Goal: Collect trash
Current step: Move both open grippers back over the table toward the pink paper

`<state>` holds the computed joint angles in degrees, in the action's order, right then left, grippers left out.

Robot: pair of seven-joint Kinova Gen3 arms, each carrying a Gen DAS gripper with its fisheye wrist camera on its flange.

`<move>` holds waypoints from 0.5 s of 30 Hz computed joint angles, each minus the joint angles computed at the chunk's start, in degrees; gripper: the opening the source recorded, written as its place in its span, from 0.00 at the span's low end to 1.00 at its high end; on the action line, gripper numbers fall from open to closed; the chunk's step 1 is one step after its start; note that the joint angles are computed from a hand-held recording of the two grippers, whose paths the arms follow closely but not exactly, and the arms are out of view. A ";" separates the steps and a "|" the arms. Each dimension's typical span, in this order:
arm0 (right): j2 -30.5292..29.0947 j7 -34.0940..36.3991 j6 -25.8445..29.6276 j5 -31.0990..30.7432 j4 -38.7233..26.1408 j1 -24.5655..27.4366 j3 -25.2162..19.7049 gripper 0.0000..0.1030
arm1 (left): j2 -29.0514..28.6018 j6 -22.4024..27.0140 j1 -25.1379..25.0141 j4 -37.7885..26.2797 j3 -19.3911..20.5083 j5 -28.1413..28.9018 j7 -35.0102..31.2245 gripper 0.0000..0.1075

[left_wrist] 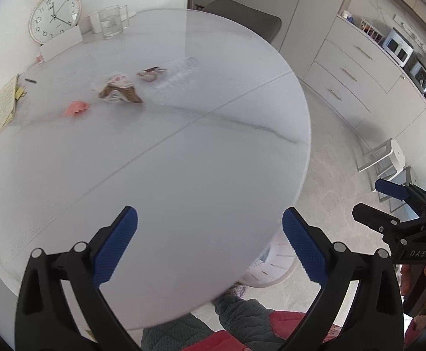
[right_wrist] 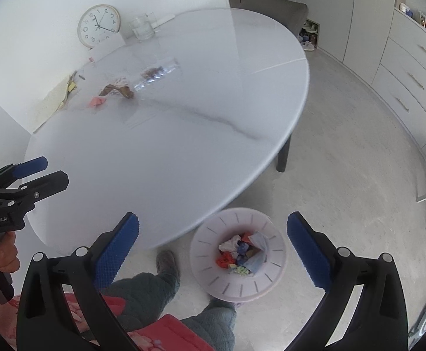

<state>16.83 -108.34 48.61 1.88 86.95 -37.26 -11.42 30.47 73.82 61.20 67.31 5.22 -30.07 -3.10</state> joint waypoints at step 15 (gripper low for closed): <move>19.03 -19.95 10.73 9.35 -30.26 -19.82 3.88 0.98 | -24.56 -12.98 -16.92 35.76 4.42 -1.13 -7.70 0.88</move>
